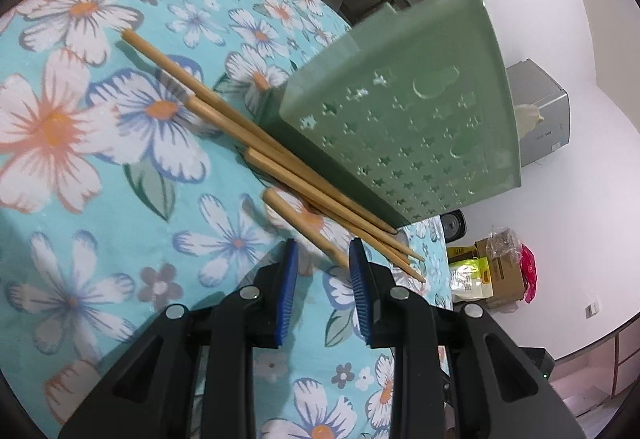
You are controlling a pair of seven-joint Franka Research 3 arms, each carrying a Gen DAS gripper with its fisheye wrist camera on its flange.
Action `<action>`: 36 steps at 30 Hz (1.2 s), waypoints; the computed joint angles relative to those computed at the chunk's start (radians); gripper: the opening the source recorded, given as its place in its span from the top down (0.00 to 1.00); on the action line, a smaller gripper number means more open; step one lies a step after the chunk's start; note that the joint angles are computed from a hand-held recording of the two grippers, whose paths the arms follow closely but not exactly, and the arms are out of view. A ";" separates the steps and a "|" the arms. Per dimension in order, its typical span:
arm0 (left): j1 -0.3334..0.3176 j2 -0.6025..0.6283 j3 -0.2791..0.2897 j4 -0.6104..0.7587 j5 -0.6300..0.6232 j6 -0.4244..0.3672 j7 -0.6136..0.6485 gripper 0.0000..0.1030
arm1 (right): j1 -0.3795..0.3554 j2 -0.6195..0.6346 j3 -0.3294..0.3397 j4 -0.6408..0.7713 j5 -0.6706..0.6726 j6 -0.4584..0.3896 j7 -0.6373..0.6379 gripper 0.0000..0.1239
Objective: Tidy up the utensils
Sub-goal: 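Close the right tool on the steel spoon and lift it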
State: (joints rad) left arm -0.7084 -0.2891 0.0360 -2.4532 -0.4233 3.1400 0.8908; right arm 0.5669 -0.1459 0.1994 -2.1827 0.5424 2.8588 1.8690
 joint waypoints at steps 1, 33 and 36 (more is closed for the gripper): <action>0.014 -0.005 -0.011 -0.004 0.008 -0.002 -0.009 0.76 | -0.001 -0.006 0.002 -0.008 -0.002 0.012 0.008 0.98; 0.287 0.255 -0.297 0.432 0.401 -0.321 0.236 0.75 | -0.252 -0.320 0.069 -0.241 -0.367 0.003 0.314 0.99; 0.296 0.311 -0.324 0.502 0.437 -0.376 0.276 0.75 | -0.296 -0.338 0.096 -0.246 -0.417 -0.006 0.348 0.99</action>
State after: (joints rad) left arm -0.4124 0.0223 -0.2881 -1.9510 0.0134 2.7636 1.1668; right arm 0.2704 -0.4837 0.2953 -2.4285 0.1257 2.8531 2.2168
